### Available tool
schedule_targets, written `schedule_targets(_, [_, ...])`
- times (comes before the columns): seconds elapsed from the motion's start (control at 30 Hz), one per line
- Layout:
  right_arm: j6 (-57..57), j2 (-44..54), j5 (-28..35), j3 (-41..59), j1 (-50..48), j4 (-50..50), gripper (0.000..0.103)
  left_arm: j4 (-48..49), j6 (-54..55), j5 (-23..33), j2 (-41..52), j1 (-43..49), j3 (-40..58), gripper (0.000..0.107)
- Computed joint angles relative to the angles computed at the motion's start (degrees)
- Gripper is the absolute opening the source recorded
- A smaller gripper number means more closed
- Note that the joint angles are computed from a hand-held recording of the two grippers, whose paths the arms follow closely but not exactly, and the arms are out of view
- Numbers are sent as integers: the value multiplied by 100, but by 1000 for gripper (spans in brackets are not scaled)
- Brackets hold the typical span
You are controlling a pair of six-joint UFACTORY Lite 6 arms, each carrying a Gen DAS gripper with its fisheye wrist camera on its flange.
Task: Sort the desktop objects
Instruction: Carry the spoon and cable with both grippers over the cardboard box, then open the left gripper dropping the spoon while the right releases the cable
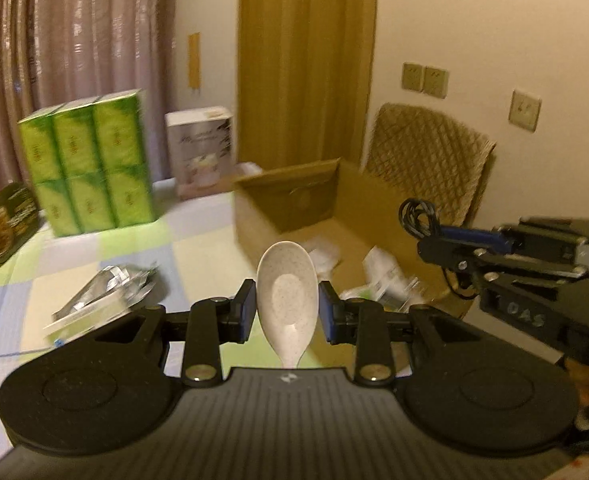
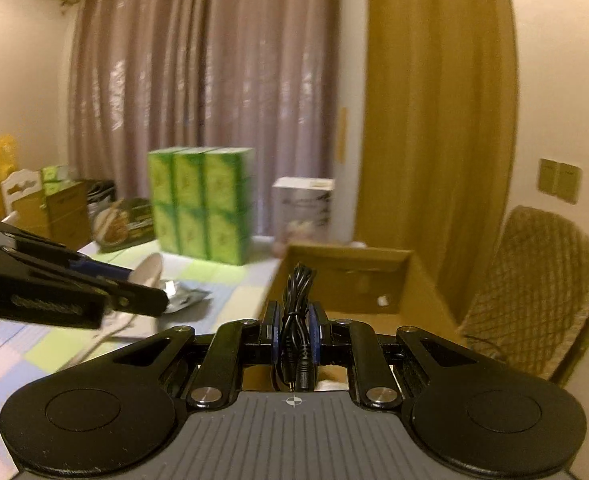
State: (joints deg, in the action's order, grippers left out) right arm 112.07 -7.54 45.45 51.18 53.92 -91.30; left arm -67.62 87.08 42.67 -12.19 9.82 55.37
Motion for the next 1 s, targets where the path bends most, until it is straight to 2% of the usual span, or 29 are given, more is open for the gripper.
schedule_targets(0.23, [-76, -411, -882, -250, -1253, -369, 11, 222, -1330, -498, 819, -1220, 1162, 27])
schedule_targets(0.47, [265, -472, -1509, -388, -2032, -875, 11, 564, -2423, -831, 1937, -1921, 2417, 27])
schedule_targets(0.63, [614, -489, -1839, -508, -2405, -1311, 11, 750, -2873, -996, 2567, -2231, 3025, 27])
schedule_targets(1.0, [1325, -140, -2232, -440, -2872, -2094, 11, 981, -3417, -1171, 3429, -2468, 3689, 27])
